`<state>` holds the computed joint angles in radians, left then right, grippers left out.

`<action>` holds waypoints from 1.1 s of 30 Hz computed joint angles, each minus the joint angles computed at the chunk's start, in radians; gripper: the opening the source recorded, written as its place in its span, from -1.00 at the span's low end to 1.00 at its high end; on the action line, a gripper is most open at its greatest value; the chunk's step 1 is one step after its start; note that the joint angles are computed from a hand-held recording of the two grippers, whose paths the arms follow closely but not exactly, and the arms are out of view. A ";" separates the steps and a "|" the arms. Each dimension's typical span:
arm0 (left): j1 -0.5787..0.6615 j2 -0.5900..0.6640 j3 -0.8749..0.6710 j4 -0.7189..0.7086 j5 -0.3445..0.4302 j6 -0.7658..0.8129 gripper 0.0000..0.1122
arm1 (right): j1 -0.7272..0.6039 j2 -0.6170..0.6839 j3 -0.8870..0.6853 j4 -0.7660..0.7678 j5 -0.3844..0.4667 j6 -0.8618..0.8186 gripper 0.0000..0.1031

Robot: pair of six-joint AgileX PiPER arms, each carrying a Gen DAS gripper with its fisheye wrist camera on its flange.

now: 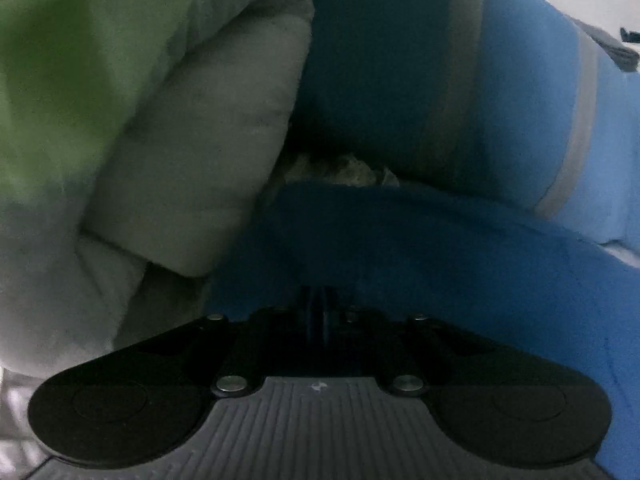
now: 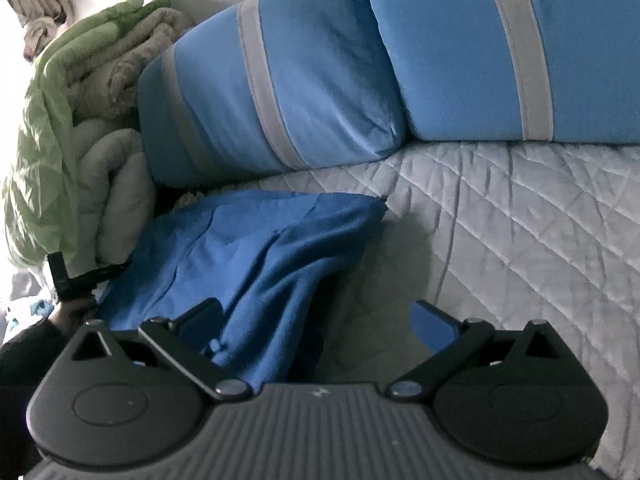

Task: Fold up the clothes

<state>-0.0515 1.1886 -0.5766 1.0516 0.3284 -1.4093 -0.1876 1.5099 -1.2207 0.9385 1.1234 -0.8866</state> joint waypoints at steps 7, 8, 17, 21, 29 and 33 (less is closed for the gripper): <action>-0.198 0.092 -0.037 0.192 0.289 -0.215 -0.98 | -0.035 0.040 -0.013 0.018 0.026 -0.036 0.99; -0.238 0.106 -0.050 0.191 0.353 -0.218 -0.98 | -0.034 0.040 -0.010 0.007 0.012 -0.035 0.99; -0.573 0.082 -0.236 0.097 0.709 -0.183 -1.00 | -0.064 0.015 0.018 -0.030 -0.037 -0.050 0.99; -0.743 0.171 -0.393 0.051 0.705 -0.174 -1.00 | -0.088 0.030 0.005 -0.019 -0.025 -0.004 0.99; -0.911 0.491 -0.718 0.049 0.594 -0.238 -1.00 | -0.137 0.125 -0.021 -0.031 0.057 0.166 0.99; -0.917 0.662 -0.883 0.022 0.559 -0.210 -1.00 | -0.160 0.140 -0.033 -0.047 0.078 0.196 0.99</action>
